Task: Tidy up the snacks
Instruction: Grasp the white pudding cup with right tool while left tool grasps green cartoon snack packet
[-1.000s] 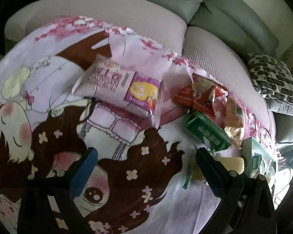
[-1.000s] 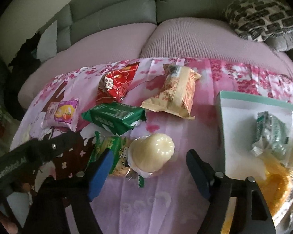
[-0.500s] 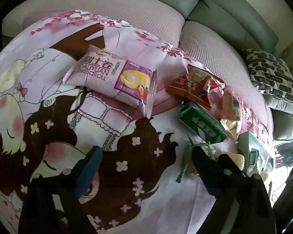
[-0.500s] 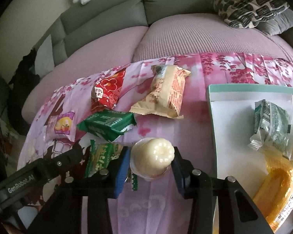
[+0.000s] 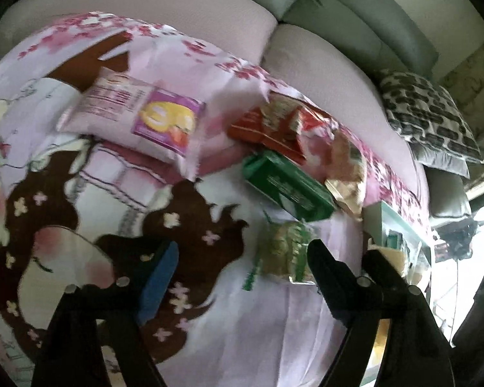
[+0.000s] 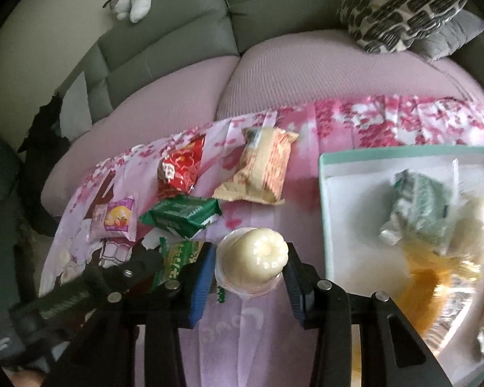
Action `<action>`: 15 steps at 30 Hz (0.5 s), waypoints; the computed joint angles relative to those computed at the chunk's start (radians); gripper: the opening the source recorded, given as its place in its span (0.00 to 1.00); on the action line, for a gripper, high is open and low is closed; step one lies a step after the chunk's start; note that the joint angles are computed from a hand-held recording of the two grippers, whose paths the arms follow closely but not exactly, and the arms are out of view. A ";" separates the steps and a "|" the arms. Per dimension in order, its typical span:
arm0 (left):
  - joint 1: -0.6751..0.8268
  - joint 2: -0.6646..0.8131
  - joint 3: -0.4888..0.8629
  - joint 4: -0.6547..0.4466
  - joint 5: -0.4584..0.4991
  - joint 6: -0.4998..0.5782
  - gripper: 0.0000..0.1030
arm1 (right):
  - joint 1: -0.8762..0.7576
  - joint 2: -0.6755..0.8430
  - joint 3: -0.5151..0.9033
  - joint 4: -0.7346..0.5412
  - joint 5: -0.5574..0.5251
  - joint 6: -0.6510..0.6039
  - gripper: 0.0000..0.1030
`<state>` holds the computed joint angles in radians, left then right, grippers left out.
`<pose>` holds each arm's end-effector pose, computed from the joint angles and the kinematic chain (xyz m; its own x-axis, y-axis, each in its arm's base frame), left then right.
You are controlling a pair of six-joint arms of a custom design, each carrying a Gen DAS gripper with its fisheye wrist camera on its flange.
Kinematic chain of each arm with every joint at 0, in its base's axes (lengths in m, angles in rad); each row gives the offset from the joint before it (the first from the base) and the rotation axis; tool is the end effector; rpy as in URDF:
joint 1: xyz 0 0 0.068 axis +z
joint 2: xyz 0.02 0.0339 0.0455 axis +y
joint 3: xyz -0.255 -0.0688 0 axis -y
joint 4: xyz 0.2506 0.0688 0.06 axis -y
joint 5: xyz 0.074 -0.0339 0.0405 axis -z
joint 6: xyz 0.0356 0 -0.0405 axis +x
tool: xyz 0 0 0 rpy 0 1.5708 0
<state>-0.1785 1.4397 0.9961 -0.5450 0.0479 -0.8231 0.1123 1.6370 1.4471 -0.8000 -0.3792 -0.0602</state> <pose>0.2940 -0.0548 0.2214 -0.7080 -0.6165 -0.3445 -0.4645 0.7739 -0.4304 0.3493 0.0527 0.2901 -0.8108 -0.1477 -0.5664 -0.3554 0.8931 0.2759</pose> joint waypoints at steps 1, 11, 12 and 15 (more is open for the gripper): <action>-0.011 0.011 0.012 -0.008 -0.011 0.010 0.80 | -0.010 -0.006 0.009 -0.011 0.005 -0.004 0.43; -0.111 0.145 0.165 -0.095 -0.124 0.108 0.80 | -0.090 -0.037 0.065 -0.056 -0.008 -0.003 0.43; -0.119 0.158 0.179 -0.106 -0.141 0.114 0.80 | -0.093 -0.037 0.066 -0.058 -0.006 0.000 0.43; -0.147 0.196 0.220 -0.141 -0.192 0.136 0.80 | -0.108 -0.021 0.081 -0.074 -0.007 0.008 0.43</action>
<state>-0.3254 1.6360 1.2166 -0.6856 -0.1443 -0.6873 0.0047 1.6160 1.5285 -0.8736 -0.3860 -0.0523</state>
